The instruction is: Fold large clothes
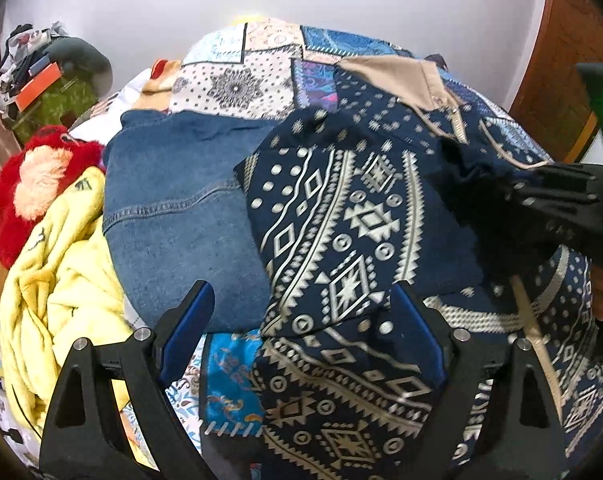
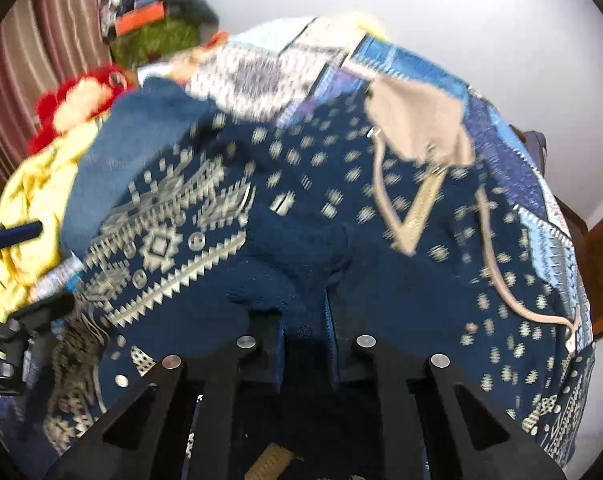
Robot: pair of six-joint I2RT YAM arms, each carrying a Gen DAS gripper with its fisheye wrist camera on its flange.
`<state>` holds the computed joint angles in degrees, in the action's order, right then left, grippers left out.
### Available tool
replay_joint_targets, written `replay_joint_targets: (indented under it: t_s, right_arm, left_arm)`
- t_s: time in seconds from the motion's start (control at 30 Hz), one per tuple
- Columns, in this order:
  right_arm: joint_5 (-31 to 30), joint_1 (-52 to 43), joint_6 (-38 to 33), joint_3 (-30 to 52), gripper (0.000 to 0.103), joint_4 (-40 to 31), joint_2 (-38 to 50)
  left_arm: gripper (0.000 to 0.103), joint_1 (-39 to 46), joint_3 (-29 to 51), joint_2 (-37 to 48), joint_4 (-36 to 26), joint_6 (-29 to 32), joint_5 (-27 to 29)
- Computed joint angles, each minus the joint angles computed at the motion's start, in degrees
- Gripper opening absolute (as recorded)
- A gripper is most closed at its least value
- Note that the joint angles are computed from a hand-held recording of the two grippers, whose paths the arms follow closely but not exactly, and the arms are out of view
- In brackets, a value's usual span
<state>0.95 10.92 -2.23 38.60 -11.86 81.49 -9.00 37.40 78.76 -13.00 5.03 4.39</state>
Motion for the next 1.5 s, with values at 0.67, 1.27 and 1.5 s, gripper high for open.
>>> replay_joint_targets:
  t_s: [0.67, 1.27, 1.5]
  right_arm:
    - [-25.5, -50.3, -19.9, -2.8, 0.013, -13.3, -11.4]
    - [-9.5, -54.1, -31.2, -10.9, 0.093, 4.6, -6.7]
    - [-23.8, -71.1, -38.6, -2.3, 0.093, -11.3, -4.4]
  left_arm:
    - [0.091, -17.0, 13.6, 21.8, 0.6, -10.9, -11.4]
    - [0.098, -16.7, 11.9, 22.6, 3.8, -11.5, -12.0]
    - [0.098, -19.1, 12.2, 18.1, 0.1, -11.7, -12.7]
